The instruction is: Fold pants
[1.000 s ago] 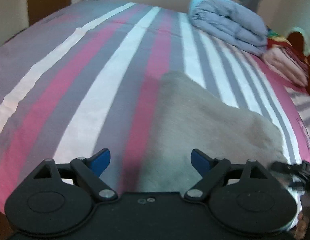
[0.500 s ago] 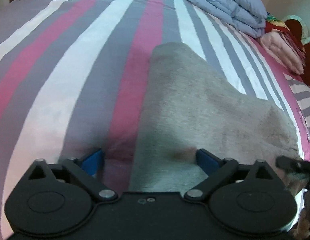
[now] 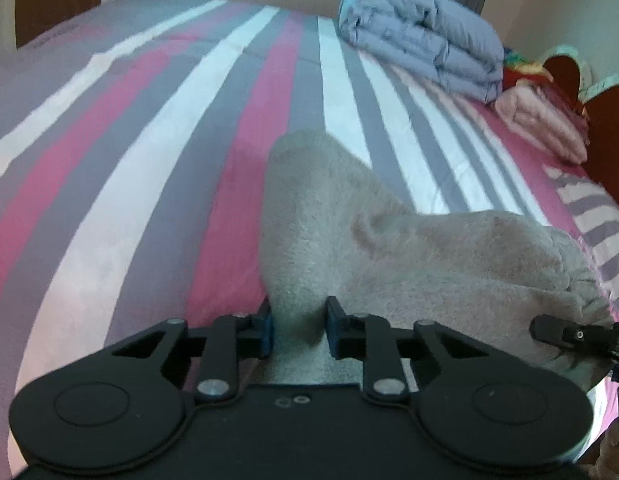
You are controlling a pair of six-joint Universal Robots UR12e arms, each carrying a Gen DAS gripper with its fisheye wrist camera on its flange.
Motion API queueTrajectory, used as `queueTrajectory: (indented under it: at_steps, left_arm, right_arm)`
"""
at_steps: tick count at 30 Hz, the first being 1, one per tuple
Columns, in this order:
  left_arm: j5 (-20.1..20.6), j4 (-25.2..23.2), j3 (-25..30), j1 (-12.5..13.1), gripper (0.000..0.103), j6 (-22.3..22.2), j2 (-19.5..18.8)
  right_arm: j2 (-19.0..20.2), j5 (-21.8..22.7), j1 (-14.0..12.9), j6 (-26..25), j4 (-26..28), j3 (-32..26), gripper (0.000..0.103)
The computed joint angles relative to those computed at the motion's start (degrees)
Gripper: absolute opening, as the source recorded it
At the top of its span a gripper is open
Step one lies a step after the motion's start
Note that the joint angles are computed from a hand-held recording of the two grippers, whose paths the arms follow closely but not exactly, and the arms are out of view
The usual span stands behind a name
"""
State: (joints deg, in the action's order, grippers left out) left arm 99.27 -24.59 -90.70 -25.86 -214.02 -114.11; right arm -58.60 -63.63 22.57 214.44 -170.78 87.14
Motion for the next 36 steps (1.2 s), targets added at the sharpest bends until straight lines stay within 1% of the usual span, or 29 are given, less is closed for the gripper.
queueTrajectory:
  at_steps: [4, 5, 8, 10, 12, 13, 14, 15, 16, 17, 18, 19, 20, 21, 22, 23, 24, 25, 26, 27, 28, 29, 30, 31, 32, 33, 34, 35, 36]
  left_arm:
    - [1.95, 3.57, 0.87, -0.18, 0.013, -0.03, -0.46]
    - [2.23, 3.89, 2.46, -0.13, 0.013, 0.32, -1.45]
    - [2.37, 5.91, 4.36, 0.43, 0.013, 1.14, -2.56]
    - [3.16, 7.22, 5.8, 0.66, 0.013, 2.03, -3.69]
    - [3.57, 6.54, 7.19, 0.92, 0.014, 3.08, -4.91]
    - [3.0, 4.63, 8.06, 1.19, 0.015, 3.49, -5.66]
    - [2.65, 1.71, 8.83, 1.38, 0.023, 3.35, -6.24]
    - [3.04, -3.48, 10.22, 1.44, 0.023, 2.41, -7.02]
    - [4.03, -6.99, 11.02, 1.35, 0.023, 1.54, -7.62]
    - [5.53, -8.1, 10.79, 1.1, 0.03, 0.92, -7.74]
    - [5.94, -6.81, 9.69, 0.9, 0.032, 0.7, -7.23]
    - [6.74, -4.72, 8.52, 0.59, 0.034, 1.36, -6.74]
    - [7.87, -4.29, 8.06, 0.23, 0.037, 2.14, -6.29]
    - [8.71, -3.44, 7.6, -0.03, 0.039, 2.87, -5.85]
    - [9.11, -1.88, 7.38, -0.18, 0.045, 3.79, -5.67]
    - [9.21, -0.24, 7.46, -0.29, 0.057, 5.06, -5.56]
    - [9.4, 1.01, 7.73, -0.31, 0.065, 6.23, -5.62]
    - [9.38, 1.83, 8.17, -0.29, 0.075, 7.01, -5.72]
    - [8.98, 2.48, 9.43, -0.23, 0.075, 7.65, -6.45]
    - [7.89, 2.28, 11.1, 0.01, 0.075, 8.31, -7.42]
    - [5.92, 1.37, 12.73, 0.4, 0.072, 8.78, -8.39]
    - [3.28, -0.82, 14.95, 0.95, 0.057, 8.59, -9.58]
    - [0.43, -3.37, 16.98, 1.58, 0.052, 7.5, -10.7]
    - [-1.97, -6.29, 18.87, 2.17, 0.044, 6.31, -11.8]
    - [-1.97, -8.08, 20.38, 2.33, 0.035, 5.53, -12.86]
    - [-0.6, -9.46, 21.42, 2.3, 0.033, 5.07, -13.74]
    - [-0.2, -10.05, 21.84, 2.39, 0.028, 5.06, -14.25]
    - [0.11, -10.21, 21.96, 2.44, 0.023, 5.05, -14.63]
    - [0.7, -10.2, 22.08, 2.4, 0.021, 4.94, -14.98]
  right_arm:
    - [0.04, -0.05, 0.33, -0.34, -3.43, -0.86, 0.047]
    - [0.18, 0.02, 0.34, -0.29, -4.12, -1.29, 0.047]
    - [0.71, -0.11, 0.22, -0.22, -5.73, -2.69, 0.047]
    - [1.51, -0.46, 0.13, 0.18, -7.04, -3.95, 0.047]
    - [2.47, -0.5, -0.01, 0.15, -7.18, -5.39, 0.047]
    - [2.77, -0.5, -0.13, -0.49, -6.69, -5.74, 0.047]
    - [3.23, -0.63, -0.26, -0.83, -5.58, -6.24, 0.048]
    - [3.97, -0.32, -0.41, -1.17, -3.4, -7.17, 0.05]
    - [3.94, -0.86, -0.76, -2.13, -0.16, -7.38, 0.052]
    - [3.84, -3.16, -0.66, -3.18, 5.12, -7.93, 0.058]
    - [4.13, -5.5, -0.26, -4.09, 9.27, -8.54, 0.06]
    - [4.22, -7.1, -0.02, -4.24, 11.02, -8.47, 0.062]
    - [3.92, -7.25, -0.07, -3.49, 10.37, -7.73, 0.065]
    - [3.49, -8.17, 0.05, -2.93, 7.69, -6.59, 0.067]
    - [3.01, -10.03, 0.37, -3.41, 7.27, -6.28, 0.068]
    - [2.55, -12.47, 0.83, -4.38, 6.76, -6.26, 0.071]
    - [2.23, -14.22, 1.17, -5.08, 4.47, -5.99, 0.073]
    - [2.12, -15.51, 1.46, -5.74, 1.49, -5.98, 0.074]
    - [2.26, -16.8, 1.8, -6.51, -0.41, -6.64, 0.079]
    - [2.69, -17.31, 2.07, -7.4, -1.68, -7.77, 0.081]
    - [3.62, -15.89, 2.15, -8.19, -2.01, -9.8, 0.081]
    - [4.55, -14.12, 2.25, -8.4, -1.07, -11.92, 0.081]
    - [5.66, -12.76, 2.32, -8.06, 0.59, -14.12, 0.081]
    - [6.78, -12.4, 2.54, -7.5, 2.24, -16.12, 0.081]
    - [7.87, -12.54, 2.8, -7.3, 3.82, -17.98, 0.08]
    - [8.75, -13.2, 3.08, -7.05, 5.12, -19.38, 0.08]
    - [9.07, -13.88, 3.2, -7.1, 5.94, -19.84, 0.08]
    - [9.29, -15.36, 3.55, -7.96, 7.07, -20.05, 0.073]
    - [9.56, -18.4, 4.06, -10.09, 8.67, -20.45, 0.066]
